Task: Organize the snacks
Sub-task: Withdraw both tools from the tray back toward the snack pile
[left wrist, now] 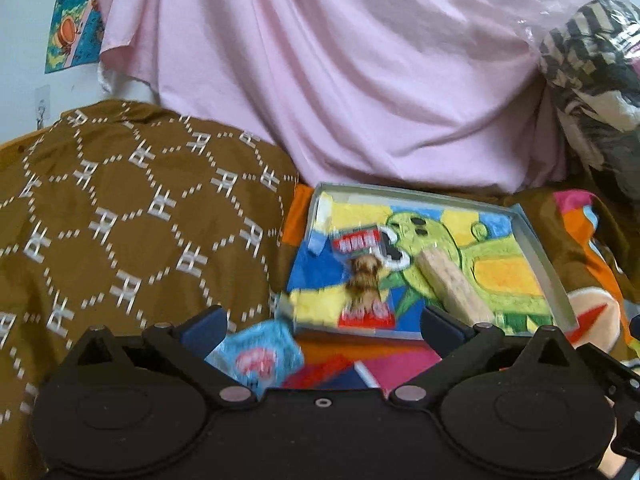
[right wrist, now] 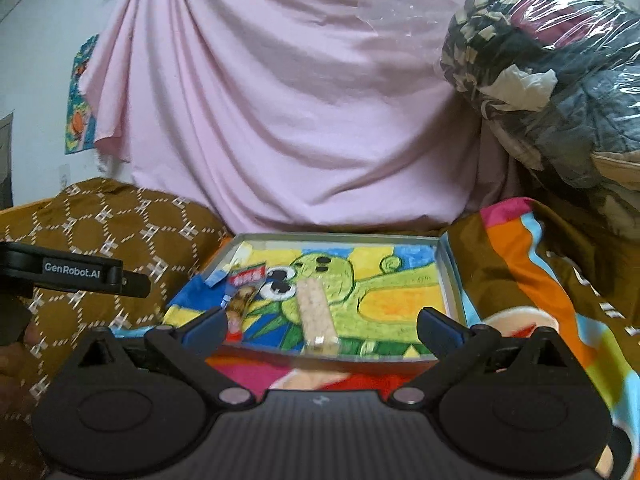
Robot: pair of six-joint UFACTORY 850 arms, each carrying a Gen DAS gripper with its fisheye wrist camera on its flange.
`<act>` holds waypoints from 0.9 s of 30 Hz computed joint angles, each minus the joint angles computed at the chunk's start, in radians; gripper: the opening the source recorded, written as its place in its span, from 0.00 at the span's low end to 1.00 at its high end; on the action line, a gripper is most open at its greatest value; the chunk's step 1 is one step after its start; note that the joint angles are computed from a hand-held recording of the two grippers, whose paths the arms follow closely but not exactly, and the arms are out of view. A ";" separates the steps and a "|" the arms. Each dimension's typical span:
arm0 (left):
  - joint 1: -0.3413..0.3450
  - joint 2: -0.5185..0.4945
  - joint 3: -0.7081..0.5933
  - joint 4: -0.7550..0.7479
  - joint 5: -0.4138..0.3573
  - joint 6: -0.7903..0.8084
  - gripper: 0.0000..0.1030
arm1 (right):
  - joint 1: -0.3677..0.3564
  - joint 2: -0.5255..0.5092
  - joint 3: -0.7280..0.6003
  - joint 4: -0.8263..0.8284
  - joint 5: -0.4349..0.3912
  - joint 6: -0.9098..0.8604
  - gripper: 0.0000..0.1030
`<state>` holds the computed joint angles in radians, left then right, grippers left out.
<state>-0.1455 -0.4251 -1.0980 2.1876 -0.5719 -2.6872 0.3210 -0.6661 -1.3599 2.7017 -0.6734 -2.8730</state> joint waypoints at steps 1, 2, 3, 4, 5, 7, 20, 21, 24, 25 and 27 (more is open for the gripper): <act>-0.006 0.010 0.018 -0.002 -0.002 -0.003 0.99 | -0.002 0.014 0.026 -0.003 -0.004 -0.007 1.00; -0.011 0.020 0.036 -0.003 -0.004 -0.008 0.99 | -0.003 0.027 0.049 -0.003 -0.007 -0.014 1.00; -0.017 0.027 0.050 -0.006 -0.004 -0.010 0.99 | -0.006 0.038 0.071 -0.008 -0.008 -0.022 1.00; -0.021 0.034 0.062 -0.008 -0.003 -0.011 0.99 | -0.008 0.049 0.093 -0.010 -0.012 -0.034 1.00; -0.026 0.041 0.076 -0.007 -0.002 -0.016 0.99 | -0.010 0.059 0.111 -0.010 -0.011 -0.046 1.00; -0.033 0.059 0.110 0.016 0.006 -0.034 0.99 | -0.014 0.073 0.142 -0.018 -0.006 -0.069 1.00; -0.092 0.125 0.236 -0.264 0.085 0.123 0.99 | -0.026 0.117 0.250 -0.108 0.065 -0.066 1.00; -0.094 0.124 0.237 -0.291 0.093 0.140 0.99 | -0.028 0.119 0.255 -0.120 0.071 -0.057 1.00; -0.101 0.118 0.233 -0.360 0.104 0.196 0.99 | -0.029 0.124 0.265 -0.136 0.094 -0.049 1.00; -0.103 0.116 0.230 -0.374 0.107 0.212 0.99 | -0.028 0.125 0.265 -0.136 0.107 -0.048 1.00; -0.109 0.111 0.226 -0.397 0.108 0.242 0.99 | -0.030 0.125 0.266 -0.145 0.121 -0.033 1.00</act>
<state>-0.2547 -0.3137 -0.8717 1.7906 -0.4638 -2.4451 0.2912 -0.5406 -1.0936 2.5562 -0.5525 -2.9056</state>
